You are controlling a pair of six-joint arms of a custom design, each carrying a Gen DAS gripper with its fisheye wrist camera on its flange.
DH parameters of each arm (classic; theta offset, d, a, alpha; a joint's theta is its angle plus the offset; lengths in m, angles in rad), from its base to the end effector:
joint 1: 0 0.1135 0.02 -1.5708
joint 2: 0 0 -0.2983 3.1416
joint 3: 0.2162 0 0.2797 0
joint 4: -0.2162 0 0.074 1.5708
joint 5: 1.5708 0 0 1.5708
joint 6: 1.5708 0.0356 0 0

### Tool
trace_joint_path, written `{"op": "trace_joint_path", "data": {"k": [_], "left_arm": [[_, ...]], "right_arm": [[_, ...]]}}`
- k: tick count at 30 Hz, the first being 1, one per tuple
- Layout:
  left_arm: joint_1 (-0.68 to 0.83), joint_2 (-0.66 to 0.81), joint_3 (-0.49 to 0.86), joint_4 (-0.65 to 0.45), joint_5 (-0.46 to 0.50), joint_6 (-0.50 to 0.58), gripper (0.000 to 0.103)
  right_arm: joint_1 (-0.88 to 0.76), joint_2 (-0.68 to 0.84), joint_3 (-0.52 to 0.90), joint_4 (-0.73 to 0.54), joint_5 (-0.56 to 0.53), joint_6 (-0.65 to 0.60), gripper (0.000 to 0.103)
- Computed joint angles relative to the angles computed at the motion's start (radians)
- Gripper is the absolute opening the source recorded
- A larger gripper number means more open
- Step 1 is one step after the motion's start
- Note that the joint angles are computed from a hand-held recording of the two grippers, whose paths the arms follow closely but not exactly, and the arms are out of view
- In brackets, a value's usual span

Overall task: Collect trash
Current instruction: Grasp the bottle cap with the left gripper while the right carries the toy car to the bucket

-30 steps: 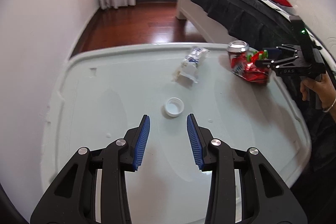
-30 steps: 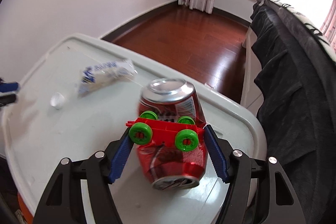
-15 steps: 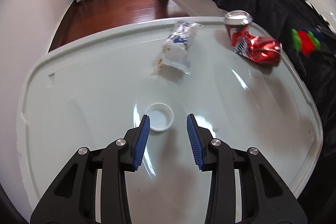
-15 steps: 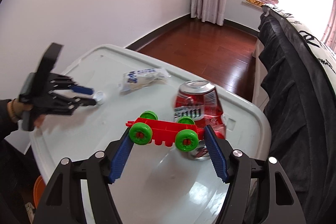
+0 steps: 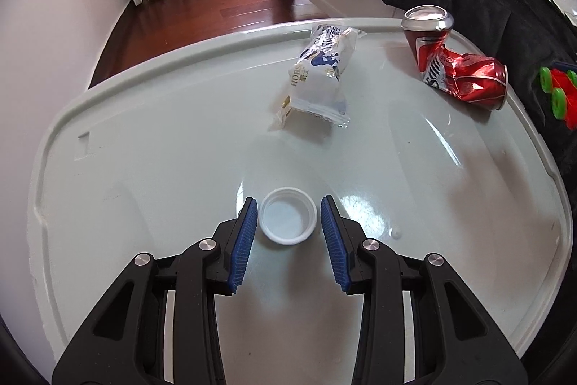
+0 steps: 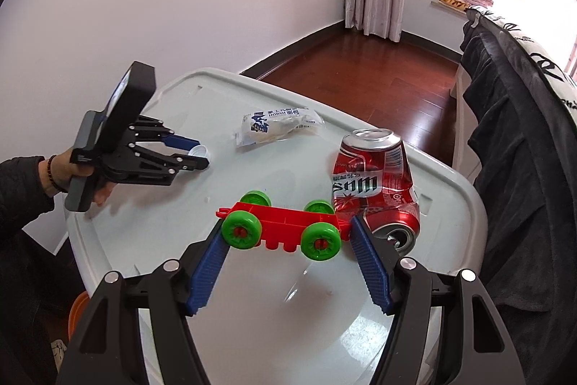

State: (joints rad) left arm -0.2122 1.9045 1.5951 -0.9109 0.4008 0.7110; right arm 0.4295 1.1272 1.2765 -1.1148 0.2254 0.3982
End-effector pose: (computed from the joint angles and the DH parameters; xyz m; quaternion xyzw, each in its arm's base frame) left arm 0.4202 -0.1047 0.2690 0.4609 0.8485 -0.1478 0.2140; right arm 0.1988 0.0823 0.3935 0.0187 0.9489 0.0208 0.3143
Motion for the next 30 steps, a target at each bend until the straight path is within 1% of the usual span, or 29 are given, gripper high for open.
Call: {"op": "trace_joint_path", "data": {"k": [2, 3, 7, 9, 12, 15, 17, 18, 19, 21, 23, 25, 27, 29, 30], "left_arm": [[-0.008, -0.002, -0.013, 0.019, -0.01, -0.001, 0.035], [-0.009, -0.011, -0.03, 0.04, -0.01, -0.003, 0.032], [0.003, -0.024, -0.046, 0.052, 0.006, -0.036, 0.031], [0.022, -0.042, -0.048, 0.013, 0.039, -0.037, 0.031], [0.05, -0.123, -0.092, -0.037, 0.072, 0.001, 0.031], [0.101, -0.231, -0.141, -0.16, 0.107, 0.092, 0.031], [0.158, -0.309, -0.177, -0.285, 0.125, 0.181, 0.031], [0.195, -0.357, -0.204, -0.347, 0.122, 0.246, 0.031], [0.22, -0.384, -0.219, -0.383, 0.116, 0.281, 0.031], [0.31, -0.442, -0.264, -0.505, 0.093, 0.395, 0.031], [0.396, -0.476, -0.307, -0.587, 0.061, 0.482, 0.031], [0.485, -0.528, -0.378, -0.631, 0.005, 0.585, 0.031], [0.578, -0.58, -0.464, -0.644, -0.064, 0.677, 0.031], [0.633, -0.597, -0.527, -0.635, -0.125, 0.705, 0.031], [0.656, -0.616, -0.574, -0.611, -0.165, 0.714, 0.031]], "right_arm": [[0.001, -0.003, -0.003, -0.002, 0.0, 0.004, 0.067], [0.003, -0.005, -0.004, -0.003, 0.0, 0.007, 0.067], [0.047, -0.014, 0.001, -0.016, 0.017, 0.046, 0.067], [0.097, -0.019, 0.015, -0.033, 0.037, 0.088, 0.067], [0.208, -0.022, 0.05, -0.069, 0.081, 0.175, 0.067], [0.409, 0.0, 0.116, -0.137, 0.156, 0.337, 0.067], [0.528, 0.031, 0.153, -0.175, 0.194, 0.432, 0.067], [0.606, 0.053, 0.173, -0.197, 0.209, 0.499, 0.067], [0.666, 0.075, 0.189, -0.214, 0.219, 0.55, 0.067], [0.77, 0.115, 0.209, -0.232, 0.228, 0.643, 0.067], [0.84, 0.151, 0.225, -0.243, 0.219, 0.706, 0.067], [0.906, 0.183, 0.231, -0.239, 0.205, 0.767, 0.067], [0.959, 0.218, 0.23, -0.22, 0.183, 0.816, 0.067], [0.979, 0.239, 0.212, -0.184, 0.148, 0.84, 0.067], [0.987, 0.253, 0.196, -0.158, 0.124, 0.852, 0.067]]}}
